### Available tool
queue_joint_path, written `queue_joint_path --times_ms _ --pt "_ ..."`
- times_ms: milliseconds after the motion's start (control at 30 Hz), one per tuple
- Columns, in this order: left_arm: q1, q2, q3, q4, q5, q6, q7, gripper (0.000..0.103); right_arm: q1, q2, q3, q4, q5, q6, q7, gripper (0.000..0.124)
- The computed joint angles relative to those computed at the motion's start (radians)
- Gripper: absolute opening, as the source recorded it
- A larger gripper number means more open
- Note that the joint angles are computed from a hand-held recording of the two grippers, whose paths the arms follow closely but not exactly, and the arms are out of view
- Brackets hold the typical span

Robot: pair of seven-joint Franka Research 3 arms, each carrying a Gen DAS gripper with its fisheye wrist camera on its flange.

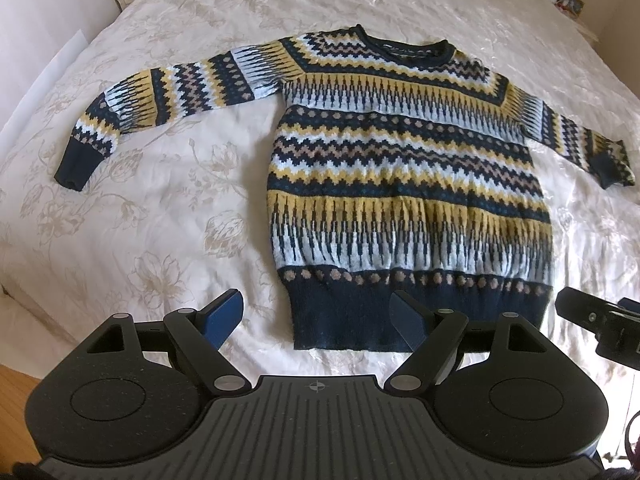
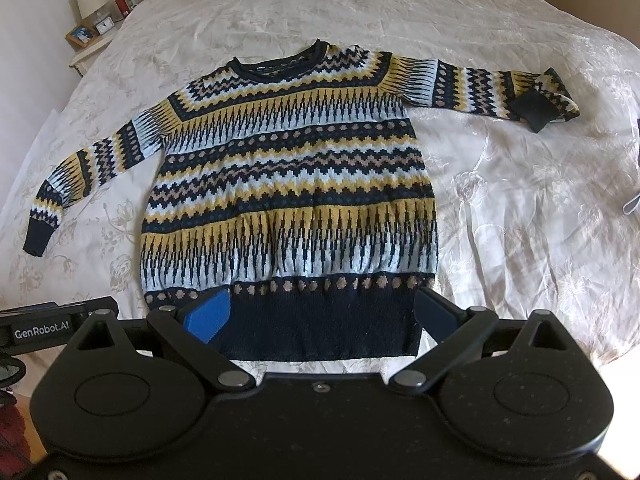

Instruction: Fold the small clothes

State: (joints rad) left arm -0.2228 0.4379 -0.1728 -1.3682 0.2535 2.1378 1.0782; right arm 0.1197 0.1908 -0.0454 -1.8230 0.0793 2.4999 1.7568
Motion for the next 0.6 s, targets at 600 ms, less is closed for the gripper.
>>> queue_joint_path --times_ms 600 --pt "0.003 0.005 0.004 0.008 0.001 -0.015 -0.002 0.080 0.005 0.019 -0.001 0.035 -0.008 -0.029 -0.003 0.099"
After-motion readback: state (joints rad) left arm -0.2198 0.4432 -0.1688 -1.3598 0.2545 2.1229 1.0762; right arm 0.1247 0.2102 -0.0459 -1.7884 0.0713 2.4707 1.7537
